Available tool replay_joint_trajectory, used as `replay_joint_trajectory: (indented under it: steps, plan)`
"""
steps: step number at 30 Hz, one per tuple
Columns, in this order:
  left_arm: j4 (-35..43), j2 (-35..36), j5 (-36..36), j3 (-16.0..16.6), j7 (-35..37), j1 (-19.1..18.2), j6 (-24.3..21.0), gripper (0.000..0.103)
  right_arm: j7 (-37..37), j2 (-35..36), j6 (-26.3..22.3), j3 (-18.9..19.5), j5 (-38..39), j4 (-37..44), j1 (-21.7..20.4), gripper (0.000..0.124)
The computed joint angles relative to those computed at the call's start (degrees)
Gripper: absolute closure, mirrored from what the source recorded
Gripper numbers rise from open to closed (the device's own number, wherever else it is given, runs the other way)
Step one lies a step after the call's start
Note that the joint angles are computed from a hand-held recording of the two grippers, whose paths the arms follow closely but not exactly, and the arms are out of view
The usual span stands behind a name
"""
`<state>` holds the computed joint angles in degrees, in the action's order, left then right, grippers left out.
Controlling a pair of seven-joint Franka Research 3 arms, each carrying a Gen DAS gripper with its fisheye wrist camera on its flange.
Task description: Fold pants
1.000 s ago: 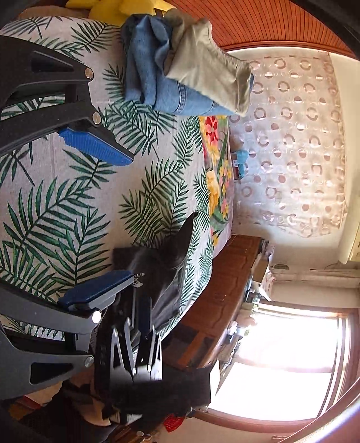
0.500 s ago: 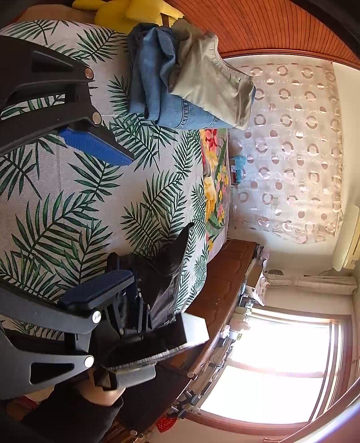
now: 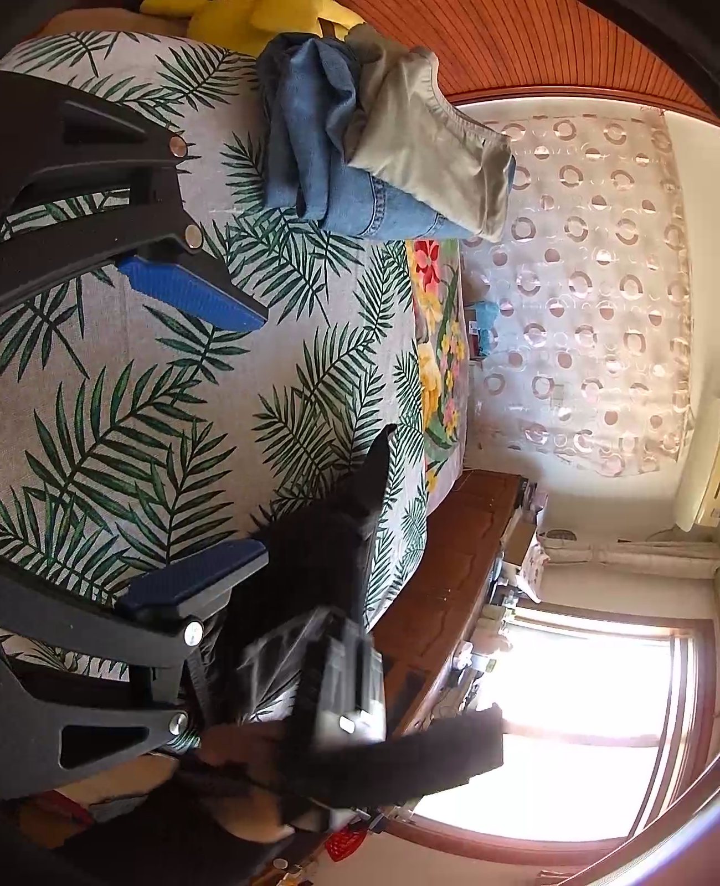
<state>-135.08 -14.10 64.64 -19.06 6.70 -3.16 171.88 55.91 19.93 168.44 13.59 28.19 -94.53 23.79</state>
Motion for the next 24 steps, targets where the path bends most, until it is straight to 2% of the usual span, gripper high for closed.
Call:
replay_joint_trajectory:
  steps: [4,8,10,13,19,24]
  plan:
    - [0.53,0.54,0.02,-0.06,0.36,-0.29,0.14,0.025,2.21,-2.48,4.19,-2.19,-2.00,-2.80,0.65,0.118]
    - [1.31,1.44,-0.40,0.02,1.37,-1.00,-0.01,0.025,10.51,-4.07,6.38,-8.31,-9.38,-4.80,4.00,0.118]
    - [1.57,1.83,-0.55,0.15,1.87,-1.38,-0.04,0.025,16.78,-4.03,7.09,-12.90,-15.26,-4.96,6.80,0.118]
    - [1.94,2.41,-0.71,0.33,2.34,-1.86,-0.17,0.025,23.69,-3.43,6.23,-16.59,-21.24,-3.97,8.34,0.118]
    - [2.63,3.52,-0.76,0.70,2.64,-2.73,-0.37,0.025,33.13,-0.83,4.48,-20.16,-30.25,-0.93,9.56,0.118]
    - [3.19,4.93,-1.78,1.25,3.89,-3.98,-0.72,0.025,40.98,2.35,0.85,-22.55,-36.67,3.84,10.81,0.118]
